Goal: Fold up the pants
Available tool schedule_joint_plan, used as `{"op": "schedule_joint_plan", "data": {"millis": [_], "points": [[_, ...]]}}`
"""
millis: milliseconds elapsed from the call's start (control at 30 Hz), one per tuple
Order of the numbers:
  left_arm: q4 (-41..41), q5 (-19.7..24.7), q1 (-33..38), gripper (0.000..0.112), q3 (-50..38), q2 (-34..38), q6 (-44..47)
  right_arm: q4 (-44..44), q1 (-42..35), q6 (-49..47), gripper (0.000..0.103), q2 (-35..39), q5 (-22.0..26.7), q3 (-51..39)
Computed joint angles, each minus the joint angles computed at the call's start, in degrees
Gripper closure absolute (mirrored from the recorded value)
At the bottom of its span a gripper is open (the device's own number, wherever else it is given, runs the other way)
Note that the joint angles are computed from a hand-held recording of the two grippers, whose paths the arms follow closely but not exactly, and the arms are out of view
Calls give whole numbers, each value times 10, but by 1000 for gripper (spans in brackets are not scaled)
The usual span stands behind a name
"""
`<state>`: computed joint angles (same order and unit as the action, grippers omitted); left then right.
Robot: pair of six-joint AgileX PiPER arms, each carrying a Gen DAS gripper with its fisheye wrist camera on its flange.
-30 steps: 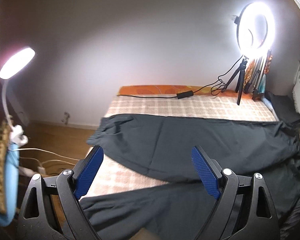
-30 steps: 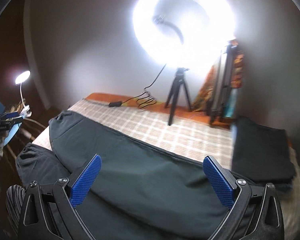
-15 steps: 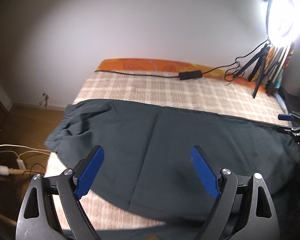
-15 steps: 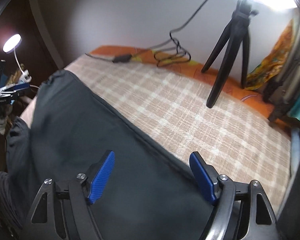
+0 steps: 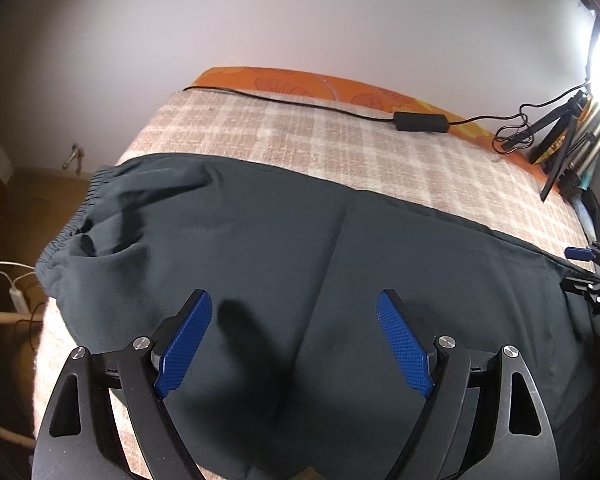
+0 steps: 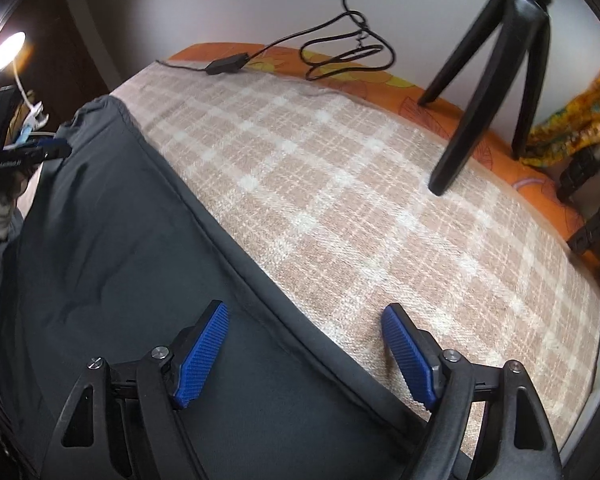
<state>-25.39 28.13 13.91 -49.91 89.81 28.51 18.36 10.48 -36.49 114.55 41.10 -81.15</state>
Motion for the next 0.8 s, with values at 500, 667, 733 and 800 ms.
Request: {"op": "schedule_joint_plan", "data": {"millis": [500, 667, 733, 800], "points": [[-15, 94, 39, 27, -149, 69, -79, -38, 95, 42, 102, -224, -107, 201], [22, 121, 12, 27, -210, 111, -157, -94, 155, 96, 103, -320, -123, 285], [41, 132, 4, 27, -224, 126, -188, -123, 178, 121, 103, -338, -127, 309], [49, 147, 2, 27, -236, 141, -212, -141, 192, 138, 103, -352, -129, 329]]}}
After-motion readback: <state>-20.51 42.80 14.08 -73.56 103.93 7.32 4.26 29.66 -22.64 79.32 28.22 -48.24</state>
